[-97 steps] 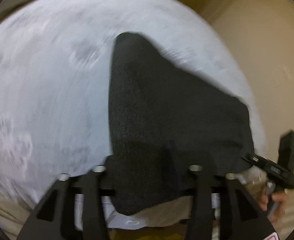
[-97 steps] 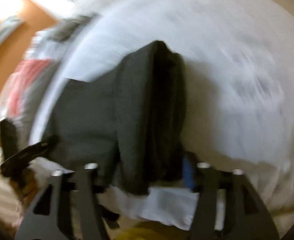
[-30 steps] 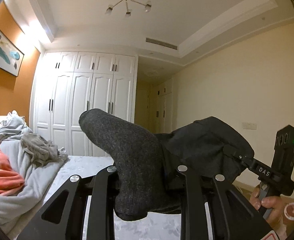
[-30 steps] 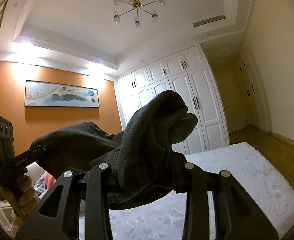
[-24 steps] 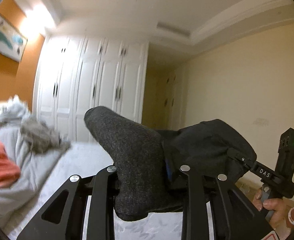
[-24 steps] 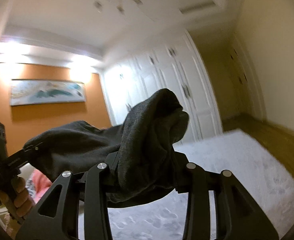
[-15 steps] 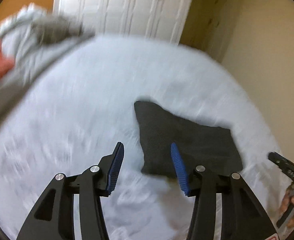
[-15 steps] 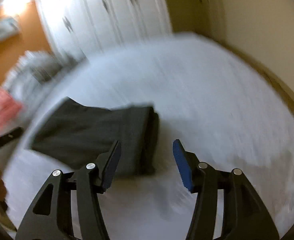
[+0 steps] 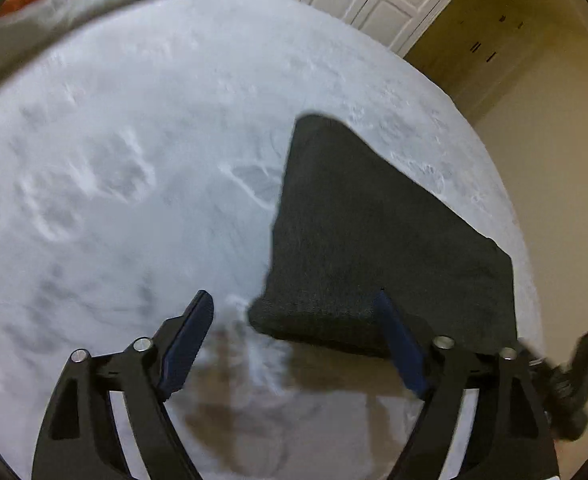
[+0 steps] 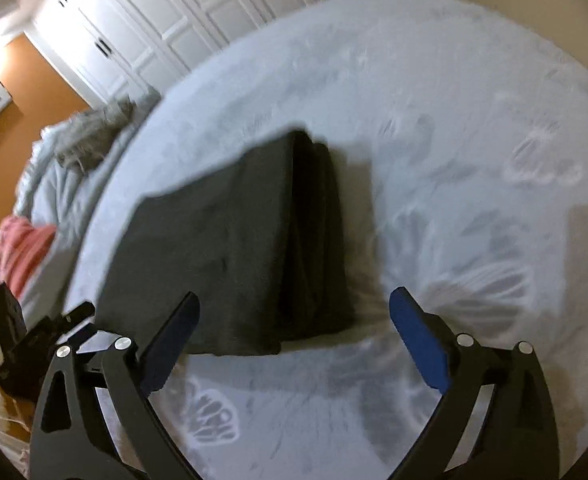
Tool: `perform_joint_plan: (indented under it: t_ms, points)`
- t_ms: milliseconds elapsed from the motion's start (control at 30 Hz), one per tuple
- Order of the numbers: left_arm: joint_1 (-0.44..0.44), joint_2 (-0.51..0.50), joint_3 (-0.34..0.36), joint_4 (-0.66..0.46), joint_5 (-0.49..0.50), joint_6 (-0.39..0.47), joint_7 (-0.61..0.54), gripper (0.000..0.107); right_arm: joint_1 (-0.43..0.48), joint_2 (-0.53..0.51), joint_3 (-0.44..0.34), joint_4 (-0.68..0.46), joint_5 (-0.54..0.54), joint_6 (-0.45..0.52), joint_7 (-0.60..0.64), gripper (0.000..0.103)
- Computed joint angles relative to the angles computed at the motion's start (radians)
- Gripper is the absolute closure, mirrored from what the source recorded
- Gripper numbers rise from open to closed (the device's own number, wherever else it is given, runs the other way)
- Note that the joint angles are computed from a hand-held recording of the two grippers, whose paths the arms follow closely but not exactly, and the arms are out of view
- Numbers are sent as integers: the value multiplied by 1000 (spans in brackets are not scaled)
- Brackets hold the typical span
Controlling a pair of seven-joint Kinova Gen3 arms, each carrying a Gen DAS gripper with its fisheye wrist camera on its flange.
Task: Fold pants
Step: 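Lower the bundle onto the bed and open both tools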
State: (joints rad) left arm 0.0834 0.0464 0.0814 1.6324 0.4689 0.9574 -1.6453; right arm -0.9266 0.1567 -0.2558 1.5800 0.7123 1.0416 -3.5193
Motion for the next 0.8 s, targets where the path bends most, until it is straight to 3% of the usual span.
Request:
perform_joint_plan:
  t_ms: [33,67,100,167,267,367,400,467,533,600,700,800]
  points:
    - [-6,18,6,-10,17,20,-19,75,3,12,8,-3,-16,-21,29,51]
    - [7,24,-3,-16,18,30,-28,81,-13,8,25,-9,-16,-27,48,65]
    - [3,14,6,-16,19,29,-36,91,-23,-1,32,-10,-14,-31,65,70]
    - [-3,-23,-8,-31,52,69,-96,92,-36,-40,22,-15,15,-21,86,73]
    - [-2,-65,-28,-70,52,160,-128,91,13,-101,-57,-2,15,2,107,75]
    - [22,-52,28,-43,-62,145,-113,89,39,-38,-102,-1,-62,87,127,61]
    - [16,-59,60,-11,-103,108,-103,86,17,-30,-96,-3,-73,111,107,50]
    - [52,-103,68,42,-179,32,-40,78,-69,-36,-49,-27,-56,192,41,47]
    - [95,-146,30,67,-201,6,-1,71,-162,-39,-9,-66,11,273,28,51]
    - [74,-212,37,95,-201,-29,29,60,-254,-29,31,-135,83,355,80,61]
    - [-16,-266,161,126,-307,-102,103,56,-280,41,62,-220,80,418,155,68]
    - [-95,-269,300,137,-429,-121,172,56,-173,94,9,-205,-16,396,170,68]
